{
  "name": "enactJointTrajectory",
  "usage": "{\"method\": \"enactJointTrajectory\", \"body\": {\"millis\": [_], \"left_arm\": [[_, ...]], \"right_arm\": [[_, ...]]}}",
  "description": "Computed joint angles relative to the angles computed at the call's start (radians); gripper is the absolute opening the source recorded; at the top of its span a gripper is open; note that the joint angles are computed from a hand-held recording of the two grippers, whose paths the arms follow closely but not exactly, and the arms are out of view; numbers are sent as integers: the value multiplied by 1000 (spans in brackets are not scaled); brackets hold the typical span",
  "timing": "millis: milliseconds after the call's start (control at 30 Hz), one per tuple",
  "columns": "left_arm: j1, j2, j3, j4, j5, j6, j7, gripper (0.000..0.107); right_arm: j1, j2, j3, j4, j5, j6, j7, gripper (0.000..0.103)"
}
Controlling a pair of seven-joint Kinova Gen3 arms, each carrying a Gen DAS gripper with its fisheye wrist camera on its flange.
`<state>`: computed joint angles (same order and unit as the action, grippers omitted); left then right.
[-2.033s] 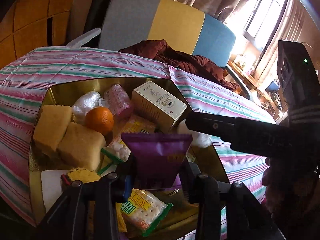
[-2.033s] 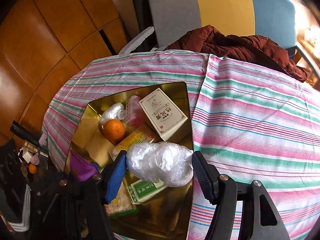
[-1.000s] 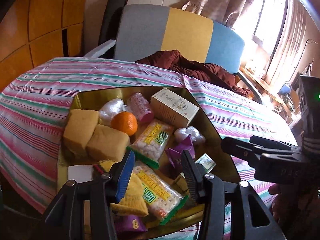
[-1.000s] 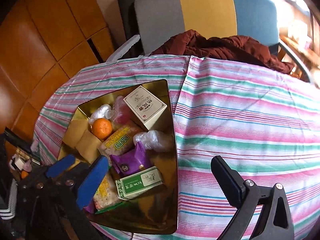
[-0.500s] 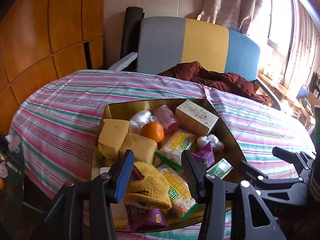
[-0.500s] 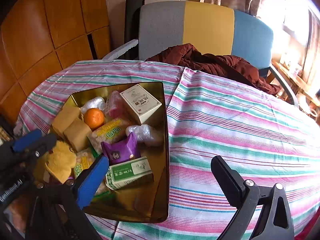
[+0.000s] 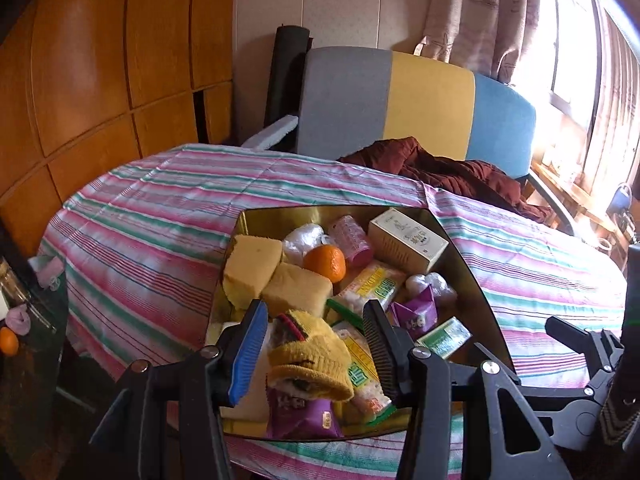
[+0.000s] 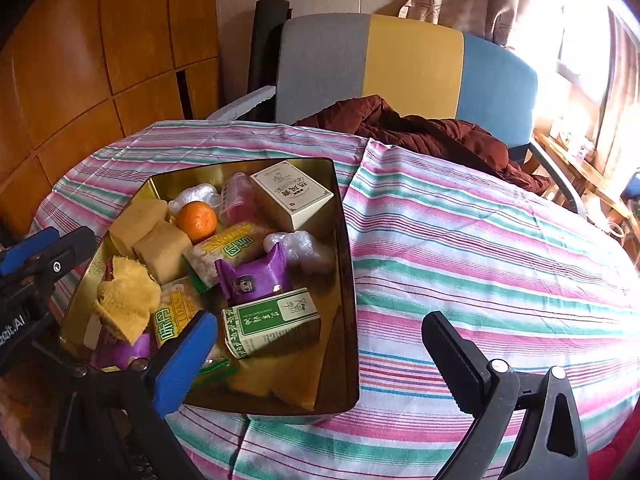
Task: Organize objects
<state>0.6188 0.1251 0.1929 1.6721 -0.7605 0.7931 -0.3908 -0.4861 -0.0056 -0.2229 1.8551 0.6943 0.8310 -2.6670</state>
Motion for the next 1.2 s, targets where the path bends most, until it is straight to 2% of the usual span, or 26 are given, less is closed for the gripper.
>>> {"method": "enactJointTrajectory", "body": {"millis": [67,133,233,333,400,467,500,533,600,633,733,967,1200], "left_arm": [[-57,-28,22,32,64,-76,-40,50],[-70,-46,29,48,68,-99,-26,50],[11,-19,-18,25,-16,-26,16,53],[-5,-30,18,40,-57,-21,28,60],[-26,-44,39,45,-44,-20,22,64],[-7,-37,44,22,-67,45,48,65],[31,-27,23,11,-99,85,73,67],[77,-13,-8,-2,-127,126,90,76],[122,4,-24,-17,-180,195,125,77],[117,4,-16,-19,-182,207,131,77],[41,-7,35,-19,-124,175,99,76],[22,-17,35,-2,-76,103,50,76],[24,-13,33,1,-62,91,39,75]], "right_arm": [[-2,0,-2,0,-2,-2,2,103],[-6,0,-5,0,-1,0,1,103],[-10,1,-7,1,-3,6,1,103],[-12,3,-6,-1,-11,10,5,103],[-13,3,-6,0,-11,8,4,103],[-14,5,-6,-2,-11,8,6,103],[-15,5,-6,-2,-9,8,5,103],[-16,5,-6,-1,-9,6,4,103],[-18,4,-7,2,-9,-1,3,103],[-17,5,-6,3,-11,-6,4,103],[-16,8,-3,5,-24,-17,15,103],[-13,-2,-4,19,-11,-24,-6,103],[-17,2,-11,16,13,-7,-20,103]]}}
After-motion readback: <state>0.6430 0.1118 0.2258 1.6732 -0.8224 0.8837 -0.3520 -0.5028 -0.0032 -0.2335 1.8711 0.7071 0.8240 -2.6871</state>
